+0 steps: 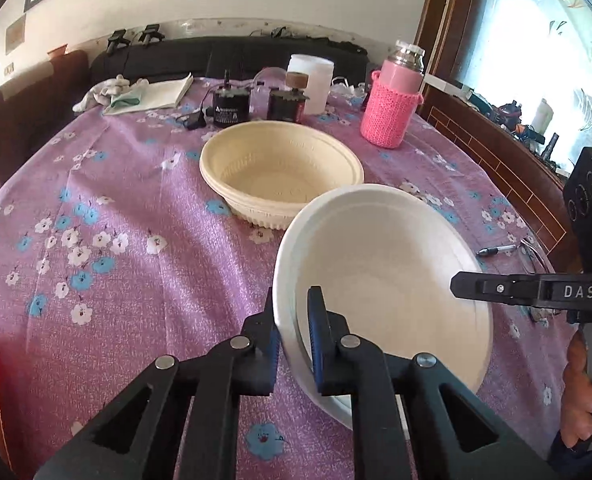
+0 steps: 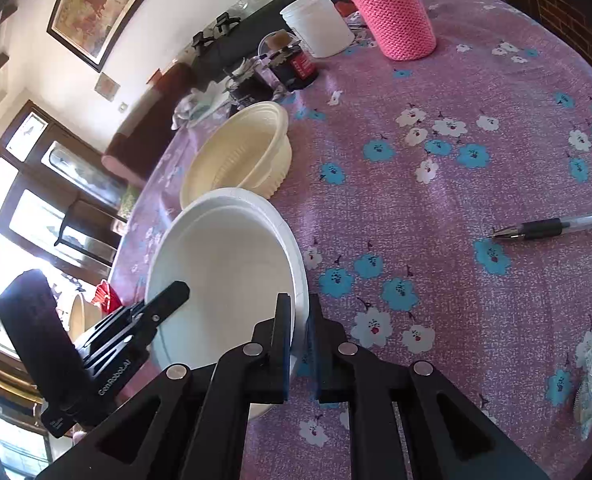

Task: Organize plates and bowls
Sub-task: 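Grasp the rim of the deep white bowl with both tools, then lift the deep white bowl off the table with both tools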

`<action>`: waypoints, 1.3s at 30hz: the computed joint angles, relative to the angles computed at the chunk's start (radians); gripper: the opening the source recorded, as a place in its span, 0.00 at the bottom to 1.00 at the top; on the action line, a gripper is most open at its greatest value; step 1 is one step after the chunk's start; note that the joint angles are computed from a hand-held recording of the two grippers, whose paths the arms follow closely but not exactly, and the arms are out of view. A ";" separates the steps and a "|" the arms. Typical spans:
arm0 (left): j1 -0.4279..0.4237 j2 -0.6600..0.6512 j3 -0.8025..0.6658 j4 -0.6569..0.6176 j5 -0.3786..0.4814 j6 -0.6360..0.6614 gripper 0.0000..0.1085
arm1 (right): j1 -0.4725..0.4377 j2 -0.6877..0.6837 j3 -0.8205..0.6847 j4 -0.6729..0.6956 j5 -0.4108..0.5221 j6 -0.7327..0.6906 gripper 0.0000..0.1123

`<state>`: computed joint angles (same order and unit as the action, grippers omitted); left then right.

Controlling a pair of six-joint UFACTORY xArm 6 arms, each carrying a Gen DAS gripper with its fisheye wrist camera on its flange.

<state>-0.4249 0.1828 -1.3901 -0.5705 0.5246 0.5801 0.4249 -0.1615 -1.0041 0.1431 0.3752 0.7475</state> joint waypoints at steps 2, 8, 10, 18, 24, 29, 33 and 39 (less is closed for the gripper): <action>-0.007 -0.006 0.024 0.020 -0.035 -0.008 0.11 | 0.001 -0.008 0.001 -0.045 -0.002 0.032 0.09; -0.018 -0.038 0.071 0.004 -0.108 0.030 0.20 | 0.016 -0.015 -0.042 -0.311 0.079 0.203 0.28; -0.024 -0.046 0.085 -0.031 -0.141 0.064 0.26 | 0.030 0.002 -0.069 -0.338 0.117 0.190 0.28; -0.027 -0.054 0.107 -0.058 -0.171 0.086 0.21 | 0.034 0.033 -0.071 -0.495 0.093 0.302 0.13; -0.041 -0.065 0.130 -0.065 -0.220 0.111 0.21 | 0.002 0.052 -0.029 -0.595 -0.039 0.379 0.12; -0.032 -0.039 0.099 -0.083 -0.187 0.108 0.21 | -0.018 0.045 0.017 -0.582 -0.150 0.371 0.12; -0.032 -0.032 0.097 -0.056 -0.195 0.080 0.21 | -0.011 0.045 0.006 -0.569 -0.130 0.356 0.12; -0.025 -0.027 0.099 0.022 -0.207 -0.006 0.21 | -0.005 0.032 -0.004 -0.572 -0.086 0.402 0.13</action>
